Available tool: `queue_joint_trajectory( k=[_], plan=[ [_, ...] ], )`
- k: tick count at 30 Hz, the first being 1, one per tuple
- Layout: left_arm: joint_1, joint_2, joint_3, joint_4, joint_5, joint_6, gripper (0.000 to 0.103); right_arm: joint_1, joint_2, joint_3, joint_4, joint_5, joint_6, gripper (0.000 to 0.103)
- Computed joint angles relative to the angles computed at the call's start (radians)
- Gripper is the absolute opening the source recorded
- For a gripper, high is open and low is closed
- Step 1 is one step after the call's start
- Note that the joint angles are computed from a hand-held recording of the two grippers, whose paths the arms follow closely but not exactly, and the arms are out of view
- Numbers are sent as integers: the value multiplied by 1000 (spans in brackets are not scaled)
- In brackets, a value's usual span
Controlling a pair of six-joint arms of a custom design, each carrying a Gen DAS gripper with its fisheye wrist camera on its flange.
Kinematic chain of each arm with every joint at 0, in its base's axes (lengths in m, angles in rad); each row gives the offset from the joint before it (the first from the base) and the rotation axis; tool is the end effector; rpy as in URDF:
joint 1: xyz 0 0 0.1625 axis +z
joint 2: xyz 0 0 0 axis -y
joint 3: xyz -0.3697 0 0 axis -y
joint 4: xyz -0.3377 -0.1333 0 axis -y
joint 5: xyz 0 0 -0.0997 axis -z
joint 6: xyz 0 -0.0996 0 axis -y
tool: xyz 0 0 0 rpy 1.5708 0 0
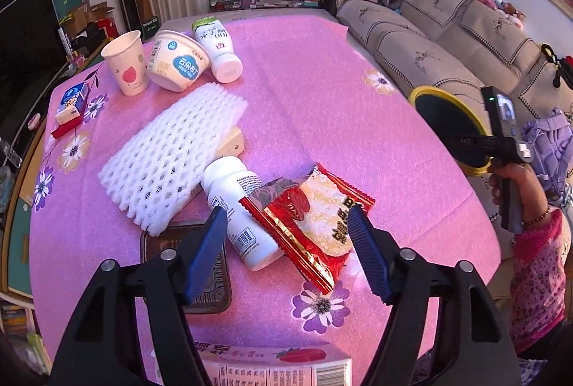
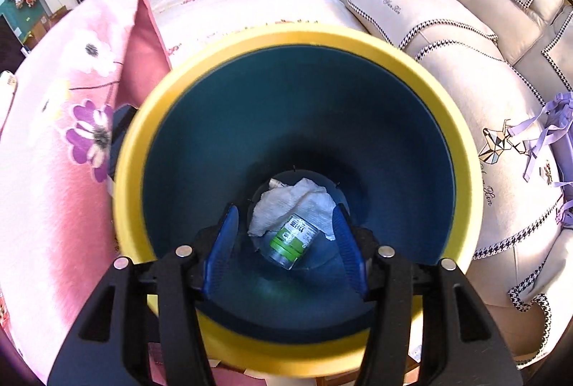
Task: Collect trash
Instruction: 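Carry the jar to the bin and release it with the right tool, then grasp the red snack wrapper with the left tool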
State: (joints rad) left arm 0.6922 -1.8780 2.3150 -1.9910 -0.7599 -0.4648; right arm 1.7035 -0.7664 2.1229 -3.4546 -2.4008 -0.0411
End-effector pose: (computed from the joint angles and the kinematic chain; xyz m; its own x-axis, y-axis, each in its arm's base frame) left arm -0.0942 -0.3450 0.3017 -0.7297 0.1949 -0.6554 0.4952 0.8116 -0.3099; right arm 0.1199 -0.4462 0.0810 -0.7128 0.2433 0.6578 -0.1438 0.8673 -0.4766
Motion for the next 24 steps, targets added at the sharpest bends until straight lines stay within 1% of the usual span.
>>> queue_joint_trajectory(
  k=[4,9,10,11,13,14,16,18,19,22,24],
  plan=[
    [20,34,-5,-21,1,8,59,14,-23,27,-41,14,-12,54],
    [10,75,0,-12,49,-8,55,25,-52,55,-73,37,-18,55],
    [7,77,2,-13,56,-9,50,26,-56,61,-79,42,-19,55],
    [4,79,3,-12,65,-11,47,26,-60,67,-85,48,-21,55],
    [-5,86,5,-9,81,-12,35,28,-64,73,-92,55,-23,55],
    [-8,90,5,-6,87,-10,33,29,-67,78,-98,60,-23,55],
    [-15,95,5,-9,91,3,21,26,-73,87,-110,72,-27,55],
    [-24,98,8,-14,86,15,15,24,-78,95,-121,85,-30,55],
    [-33,97,15,-29,85,30,9,23,-81,99,-126,91,-30,55],
    [-64,90,26,-47,82,49,6,22,-91,113,-139,106,-31,55],
    [-83,90,22,-50,76,57,6,23,-99,127,-156,114,-33,55]
  ],
)
